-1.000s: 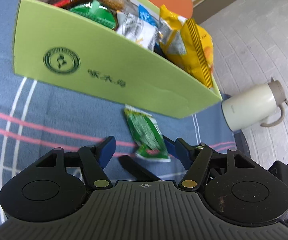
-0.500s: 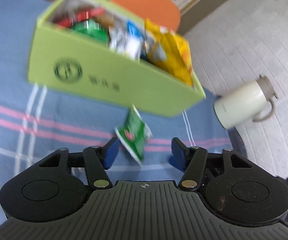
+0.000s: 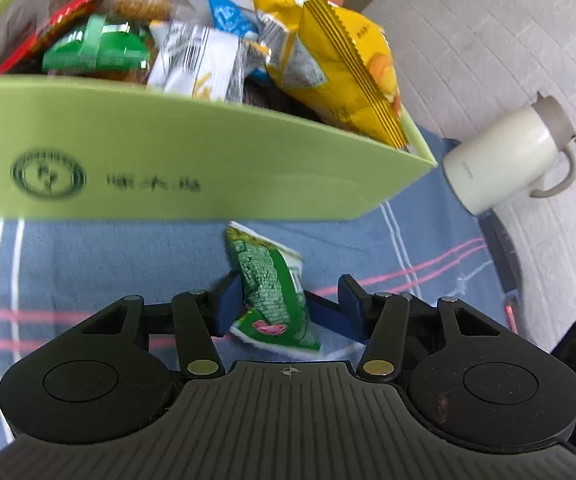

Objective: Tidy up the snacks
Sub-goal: 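Move the left gripper down to the green-printed pack, then close the left gripper on the green pack and lift it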

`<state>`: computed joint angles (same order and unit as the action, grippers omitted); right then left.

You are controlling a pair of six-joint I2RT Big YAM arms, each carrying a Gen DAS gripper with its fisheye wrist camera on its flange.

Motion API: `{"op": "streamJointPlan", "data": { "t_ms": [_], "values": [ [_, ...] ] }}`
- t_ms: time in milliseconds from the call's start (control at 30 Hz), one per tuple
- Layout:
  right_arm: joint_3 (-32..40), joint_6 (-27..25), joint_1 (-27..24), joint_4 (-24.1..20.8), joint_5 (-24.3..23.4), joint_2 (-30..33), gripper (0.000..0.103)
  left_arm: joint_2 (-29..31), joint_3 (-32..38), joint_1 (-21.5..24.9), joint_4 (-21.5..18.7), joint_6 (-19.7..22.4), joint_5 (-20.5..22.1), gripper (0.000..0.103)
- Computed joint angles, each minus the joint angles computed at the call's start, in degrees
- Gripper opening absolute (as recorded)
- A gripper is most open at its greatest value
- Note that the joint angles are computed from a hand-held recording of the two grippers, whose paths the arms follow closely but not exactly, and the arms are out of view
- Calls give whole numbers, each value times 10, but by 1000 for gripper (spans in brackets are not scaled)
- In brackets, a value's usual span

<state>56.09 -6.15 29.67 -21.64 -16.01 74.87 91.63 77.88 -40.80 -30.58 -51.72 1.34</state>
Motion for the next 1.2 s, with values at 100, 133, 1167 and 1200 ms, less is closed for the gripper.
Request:
{"op": "streamJointPlan", "data": {
  "t_ms": [100,133,1167,1200],
  "values": [
    [-28,-4,3,6,3,-31,84,-12,-20,-17,19,-23,1,35],
    [-39,-6,3,3,0,-45,84,-17,-27,-27,23,-33,-6,36],
    [-148,32,27,23,119,-165,49,-25,-37,-120,15,-115,-113,15],
    [-147,33,29,22,123,-164,48,-27,-39,-121,18,-120,-115,14]
  ]
}}
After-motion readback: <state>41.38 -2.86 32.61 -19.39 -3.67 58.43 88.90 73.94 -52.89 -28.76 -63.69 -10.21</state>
